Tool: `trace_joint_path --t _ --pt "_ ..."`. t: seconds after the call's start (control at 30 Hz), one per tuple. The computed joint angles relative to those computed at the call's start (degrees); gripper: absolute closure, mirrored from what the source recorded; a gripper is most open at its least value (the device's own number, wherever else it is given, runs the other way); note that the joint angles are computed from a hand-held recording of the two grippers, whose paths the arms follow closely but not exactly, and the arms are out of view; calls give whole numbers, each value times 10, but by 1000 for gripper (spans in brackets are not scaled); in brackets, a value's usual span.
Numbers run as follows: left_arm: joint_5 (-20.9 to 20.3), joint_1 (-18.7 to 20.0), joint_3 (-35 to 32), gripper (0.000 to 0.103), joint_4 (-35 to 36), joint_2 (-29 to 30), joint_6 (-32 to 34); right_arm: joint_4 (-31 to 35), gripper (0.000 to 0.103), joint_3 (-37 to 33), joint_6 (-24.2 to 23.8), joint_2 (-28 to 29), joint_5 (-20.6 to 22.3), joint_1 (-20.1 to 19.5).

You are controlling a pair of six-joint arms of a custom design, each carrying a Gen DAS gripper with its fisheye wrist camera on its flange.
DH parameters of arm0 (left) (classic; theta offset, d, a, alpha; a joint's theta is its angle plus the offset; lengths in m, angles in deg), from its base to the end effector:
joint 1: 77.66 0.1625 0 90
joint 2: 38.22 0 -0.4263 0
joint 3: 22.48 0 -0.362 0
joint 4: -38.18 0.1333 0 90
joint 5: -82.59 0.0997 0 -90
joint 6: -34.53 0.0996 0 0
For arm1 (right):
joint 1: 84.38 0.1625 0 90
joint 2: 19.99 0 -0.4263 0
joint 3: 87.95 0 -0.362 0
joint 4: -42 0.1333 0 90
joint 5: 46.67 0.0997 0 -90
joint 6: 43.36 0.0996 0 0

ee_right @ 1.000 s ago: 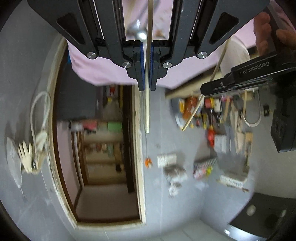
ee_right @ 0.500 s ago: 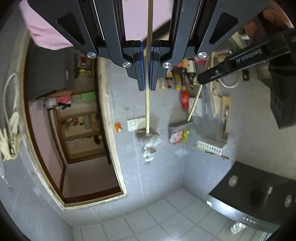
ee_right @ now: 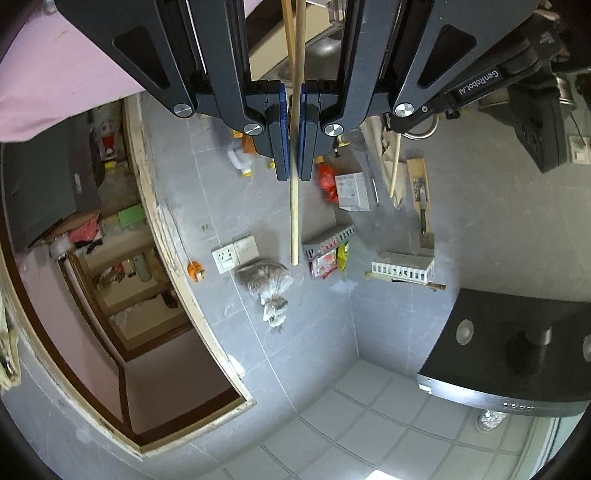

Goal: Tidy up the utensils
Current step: 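Lift both chopsticks and carry them over the white holder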

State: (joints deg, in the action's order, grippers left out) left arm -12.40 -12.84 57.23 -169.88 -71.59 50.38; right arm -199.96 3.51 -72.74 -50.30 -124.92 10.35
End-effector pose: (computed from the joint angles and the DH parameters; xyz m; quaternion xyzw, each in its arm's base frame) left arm -0.1984 -0.7149 0.1986 -0.3076 -0.7494 0.5804 0.0828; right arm 0.2057 -0.6240 0.1616 0.2745 -0.6463 0.7074 0.0810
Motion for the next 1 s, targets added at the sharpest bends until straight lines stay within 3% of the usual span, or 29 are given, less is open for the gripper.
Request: trace_joint_path --t 0.2,0.37,1.0 --pt "26 7 -3 100 -25 19 -19 5 100 -18 -6 18 -11 -4" --pt "49 5 2 100 -42 26 2 -2 100 -31 -29 36 -23 -5" --pt "73 10 30 100 -56 35 54 2 100 -34 -105 64 -94 7"
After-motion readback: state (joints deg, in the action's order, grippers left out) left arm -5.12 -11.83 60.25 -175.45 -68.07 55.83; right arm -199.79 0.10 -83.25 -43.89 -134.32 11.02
